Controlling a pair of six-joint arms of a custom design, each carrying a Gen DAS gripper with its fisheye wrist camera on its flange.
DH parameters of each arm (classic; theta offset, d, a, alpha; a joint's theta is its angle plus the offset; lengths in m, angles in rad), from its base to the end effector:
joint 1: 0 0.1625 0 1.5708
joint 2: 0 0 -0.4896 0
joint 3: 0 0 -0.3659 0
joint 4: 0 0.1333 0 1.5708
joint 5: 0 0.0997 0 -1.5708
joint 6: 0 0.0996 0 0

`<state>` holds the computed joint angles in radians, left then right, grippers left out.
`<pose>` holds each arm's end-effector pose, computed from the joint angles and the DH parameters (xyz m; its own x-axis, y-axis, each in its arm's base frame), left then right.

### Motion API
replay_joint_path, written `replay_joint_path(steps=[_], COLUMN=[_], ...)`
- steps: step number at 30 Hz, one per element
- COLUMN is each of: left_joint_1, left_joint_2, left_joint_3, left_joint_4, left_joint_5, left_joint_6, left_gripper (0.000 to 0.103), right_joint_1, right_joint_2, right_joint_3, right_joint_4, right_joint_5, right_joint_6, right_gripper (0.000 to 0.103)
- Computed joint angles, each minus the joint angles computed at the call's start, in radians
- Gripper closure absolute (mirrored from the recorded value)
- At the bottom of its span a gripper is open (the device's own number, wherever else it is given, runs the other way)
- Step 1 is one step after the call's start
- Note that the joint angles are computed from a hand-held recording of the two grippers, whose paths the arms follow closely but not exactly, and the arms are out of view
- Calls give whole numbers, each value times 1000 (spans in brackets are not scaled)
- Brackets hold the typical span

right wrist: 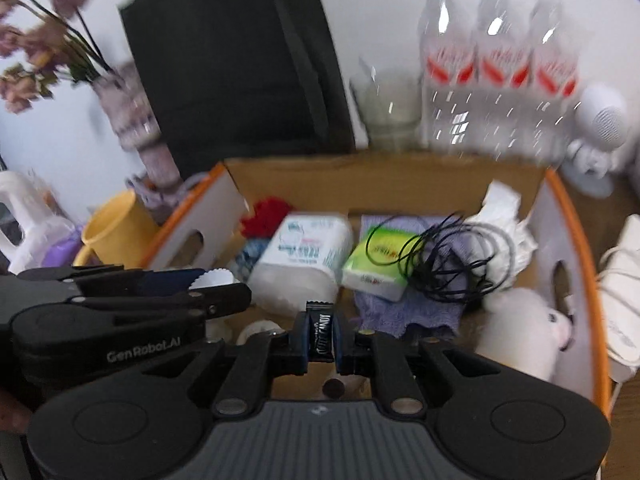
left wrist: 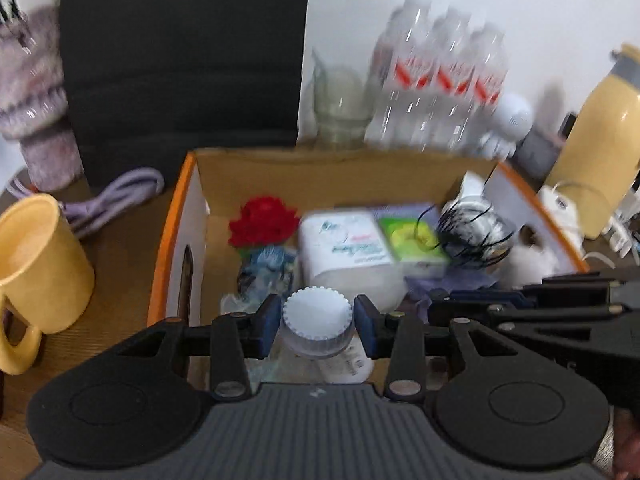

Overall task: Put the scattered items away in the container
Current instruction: 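Lift the battery and cap over the box and open both tools, then move both tools back down toward the clear wrappers on the desk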

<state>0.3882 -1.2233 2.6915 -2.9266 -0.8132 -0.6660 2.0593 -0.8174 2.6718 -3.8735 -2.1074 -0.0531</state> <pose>-0.1968 -0.2985 0.1758 -0.7284 0.3193 -0.6062 0.5974 0.7292 -0.3337 0.2415 -0.2788 0.1344 -0.8393 -0.2496 0.4831 -0.4681 0.7836 -0.4084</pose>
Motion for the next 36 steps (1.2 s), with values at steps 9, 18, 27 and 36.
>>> replay_joint_path(steps=[9, 18, 27, 36], left_joint_1=[84, 1, -224, -394], left_joint_2=[-15, -184, -319, -356], left_joint_3=[-82, -213, -260, -207], left_joint_4=[111, 553, 874, 1005], left_joint_5=[-42, -27, 23, 53], left_joint_6=[11, -237, -431, -645], left_gripper=[52, 5, 0, 0], right_joint_1=[-27, 34, 162, 270], right_joint_2=[-76, -310, -459, -475], right_joint_3=[-126, -198, -188, -92], right_joint_4=[379, 760, 929, 768], right_joint_5=[-38, -48, -176, -244], right_joint_6=[103, 282, 395, 429], right_gripper=[73, 29, 19, 16])
